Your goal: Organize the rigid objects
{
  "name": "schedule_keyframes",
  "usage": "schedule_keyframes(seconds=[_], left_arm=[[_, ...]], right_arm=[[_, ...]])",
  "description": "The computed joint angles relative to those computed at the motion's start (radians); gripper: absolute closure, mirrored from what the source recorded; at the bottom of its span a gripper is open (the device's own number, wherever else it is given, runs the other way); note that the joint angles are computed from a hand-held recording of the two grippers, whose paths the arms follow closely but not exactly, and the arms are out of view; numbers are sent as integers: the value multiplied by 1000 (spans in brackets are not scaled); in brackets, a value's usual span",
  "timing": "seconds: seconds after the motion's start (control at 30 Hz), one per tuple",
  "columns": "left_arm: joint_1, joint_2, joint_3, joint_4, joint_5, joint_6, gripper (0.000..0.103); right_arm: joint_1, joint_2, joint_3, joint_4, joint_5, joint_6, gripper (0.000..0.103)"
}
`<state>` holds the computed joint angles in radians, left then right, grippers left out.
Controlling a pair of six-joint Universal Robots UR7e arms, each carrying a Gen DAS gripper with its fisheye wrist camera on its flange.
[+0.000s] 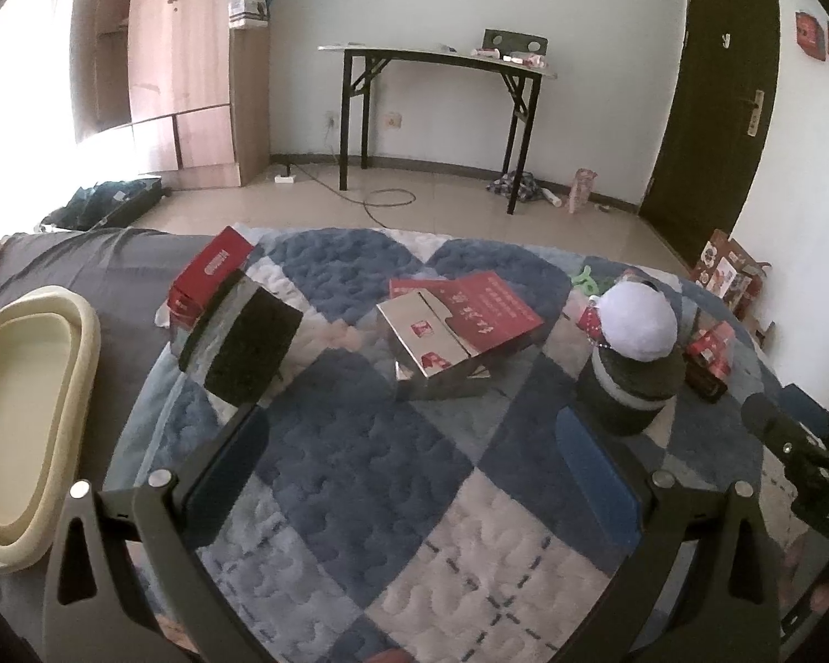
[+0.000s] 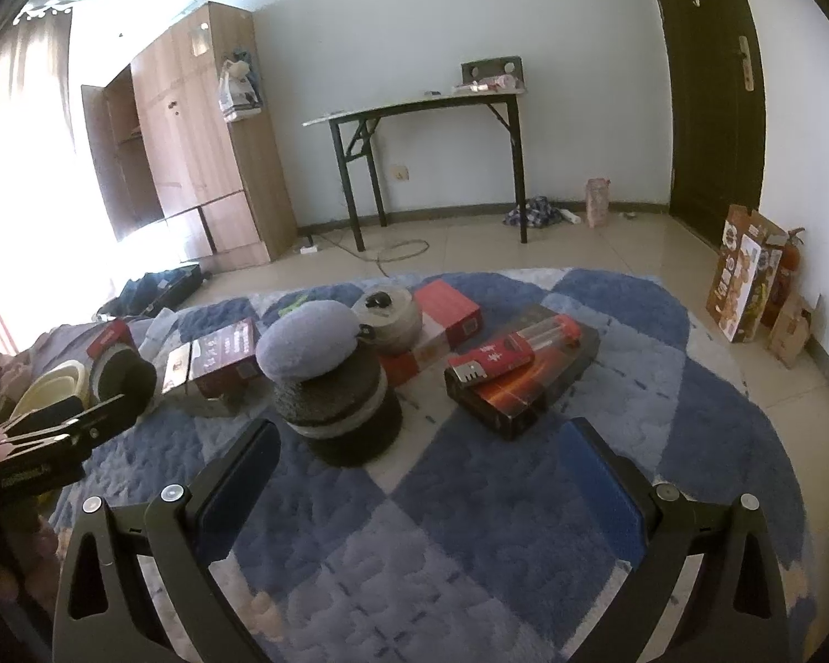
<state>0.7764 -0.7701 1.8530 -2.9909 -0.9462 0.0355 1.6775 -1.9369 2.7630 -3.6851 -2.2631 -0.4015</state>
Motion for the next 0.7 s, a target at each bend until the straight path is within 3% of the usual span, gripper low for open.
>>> schedule_keyframes(seconds=[0.2,0.7], left_arm=[[4,4,3,-26,-8,3,0],[9,11,1,-50,-1,8,0]], right_arm=[[30,40,0,-61,-33,-36,0],[13,24,-1,-33,-17,-30,0]])
